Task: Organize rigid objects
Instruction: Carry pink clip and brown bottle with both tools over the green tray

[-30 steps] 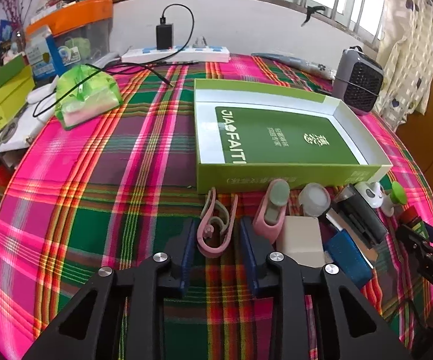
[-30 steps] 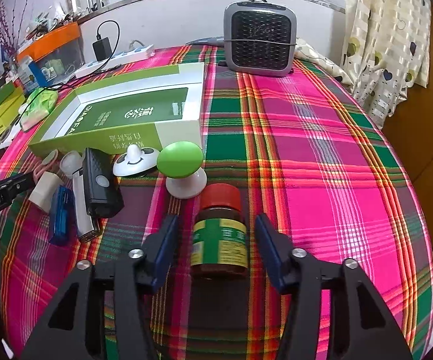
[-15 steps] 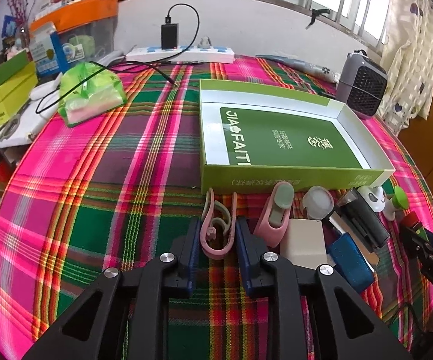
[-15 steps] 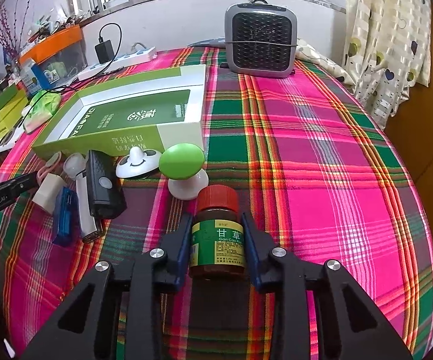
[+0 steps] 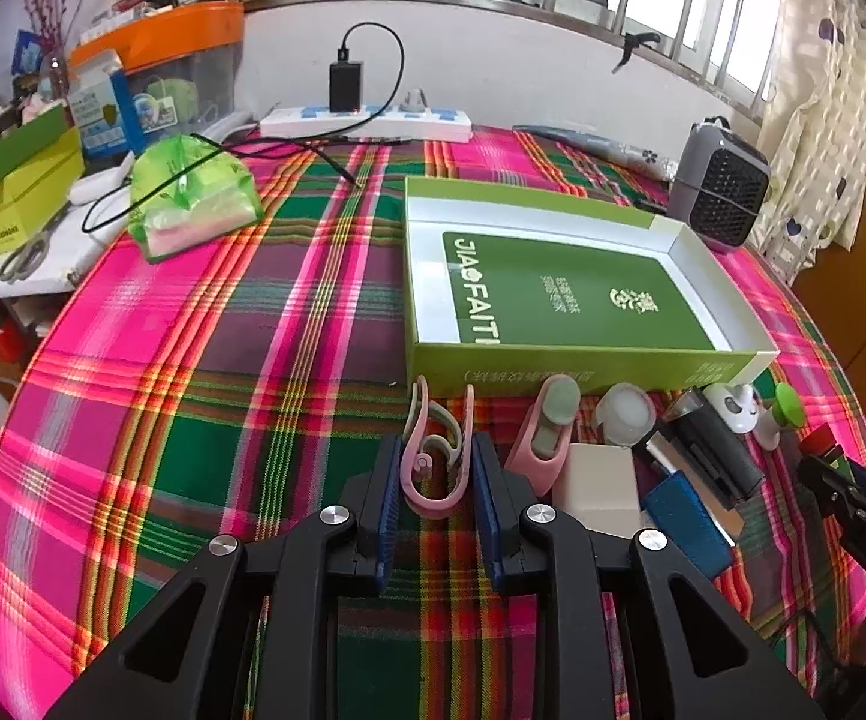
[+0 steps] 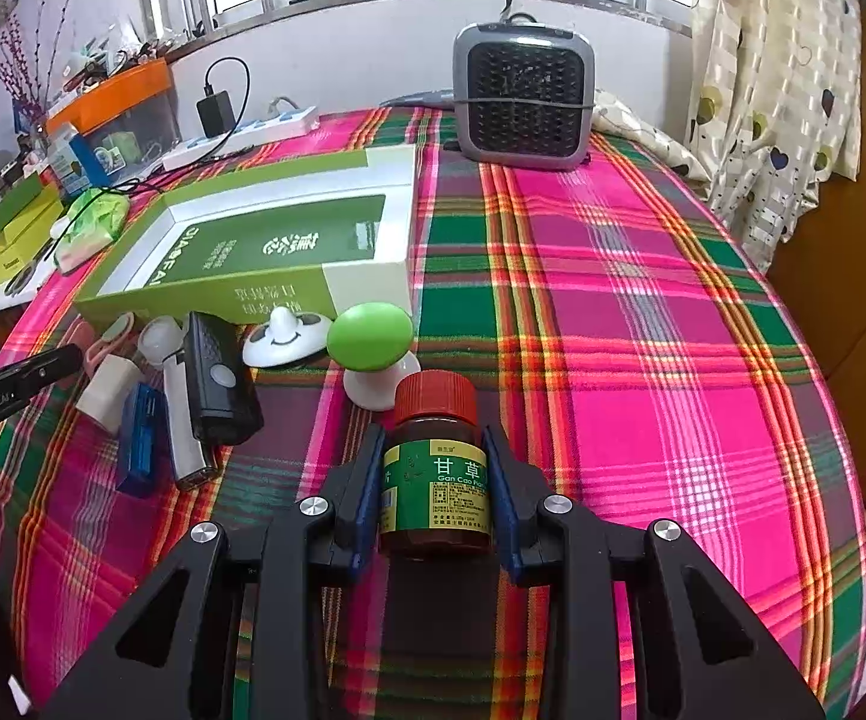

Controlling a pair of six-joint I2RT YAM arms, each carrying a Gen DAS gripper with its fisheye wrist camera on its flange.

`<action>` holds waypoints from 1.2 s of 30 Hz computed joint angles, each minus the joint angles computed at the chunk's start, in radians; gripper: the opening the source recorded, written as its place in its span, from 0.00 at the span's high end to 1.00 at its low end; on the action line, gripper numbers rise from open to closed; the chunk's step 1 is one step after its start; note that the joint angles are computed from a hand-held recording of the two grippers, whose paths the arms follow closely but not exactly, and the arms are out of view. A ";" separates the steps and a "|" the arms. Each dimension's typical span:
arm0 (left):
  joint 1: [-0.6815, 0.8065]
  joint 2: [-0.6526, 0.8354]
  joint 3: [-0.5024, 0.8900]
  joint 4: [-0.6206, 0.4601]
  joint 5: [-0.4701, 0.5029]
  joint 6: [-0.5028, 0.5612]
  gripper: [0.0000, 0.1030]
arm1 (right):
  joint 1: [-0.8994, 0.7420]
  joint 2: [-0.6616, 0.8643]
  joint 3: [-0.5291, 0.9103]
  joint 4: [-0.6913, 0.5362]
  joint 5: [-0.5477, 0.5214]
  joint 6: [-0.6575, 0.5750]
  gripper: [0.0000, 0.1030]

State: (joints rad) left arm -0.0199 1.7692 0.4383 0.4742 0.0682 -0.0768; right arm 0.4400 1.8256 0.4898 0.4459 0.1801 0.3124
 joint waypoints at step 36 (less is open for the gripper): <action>-0.021 0.042 0.339 -0.251 0.018 0.022 0.79 | -0.039 0.073 0.417 -0.253 -0.072 -0.130 0.68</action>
State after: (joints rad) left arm -0.0409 1.8115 0.7769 0.2236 0.0859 -0.0552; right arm 0.4008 1.8986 0.9070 0.1930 0.1086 0.1827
